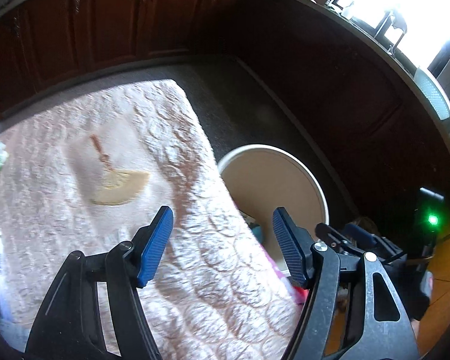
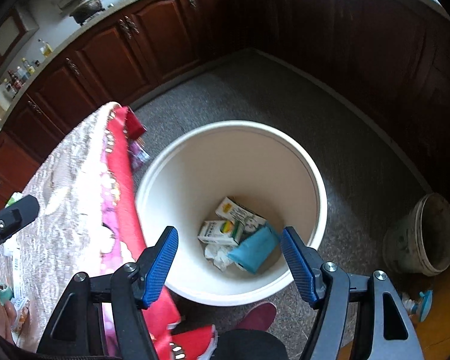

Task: Collect trash
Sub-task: 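Move both tools back over the table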

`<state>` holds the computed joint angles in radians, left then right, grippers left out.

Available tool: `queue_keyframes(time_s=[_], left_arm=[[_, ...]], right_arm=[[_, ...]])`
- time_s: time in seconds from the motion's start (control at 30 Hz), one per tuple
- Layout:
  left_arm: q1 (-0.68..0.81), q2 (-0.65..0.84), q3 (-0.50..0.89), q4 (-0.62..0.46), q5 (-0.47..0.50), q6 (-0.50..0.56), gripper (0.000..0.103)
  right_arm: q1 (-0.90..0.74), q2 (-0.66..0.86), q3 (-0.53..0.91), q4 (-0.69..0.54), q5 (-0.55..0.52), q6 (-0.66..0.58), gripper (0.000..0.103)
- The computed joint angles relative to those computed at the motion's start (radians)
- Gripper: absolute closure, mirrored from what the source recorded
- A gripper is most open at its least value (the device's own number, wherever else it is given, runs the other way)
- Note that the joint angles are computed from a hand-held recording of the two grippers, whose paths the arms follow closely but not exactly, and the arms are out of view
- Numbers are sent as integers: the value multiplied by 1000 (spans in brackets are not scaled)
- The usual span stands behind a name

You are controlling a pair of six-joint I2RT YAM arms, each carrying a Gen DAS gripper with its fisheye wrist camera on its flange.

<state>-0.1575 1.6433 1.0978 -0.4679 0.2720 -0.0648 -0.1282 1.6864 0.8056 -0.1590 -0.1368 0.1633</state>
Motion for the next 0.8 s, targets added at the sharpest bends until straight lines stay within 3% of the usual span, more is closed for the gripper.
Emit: queue_keyframes(time_s=[0.43,0.8], left_arm=[[206,-205,-78,-55,-3,107,35],[463,-323,-82,-109,61,247,35]], right_arm=[[217,-189,-14,-46,79,75,27],[467,-235,48,-83,174,153,24]])
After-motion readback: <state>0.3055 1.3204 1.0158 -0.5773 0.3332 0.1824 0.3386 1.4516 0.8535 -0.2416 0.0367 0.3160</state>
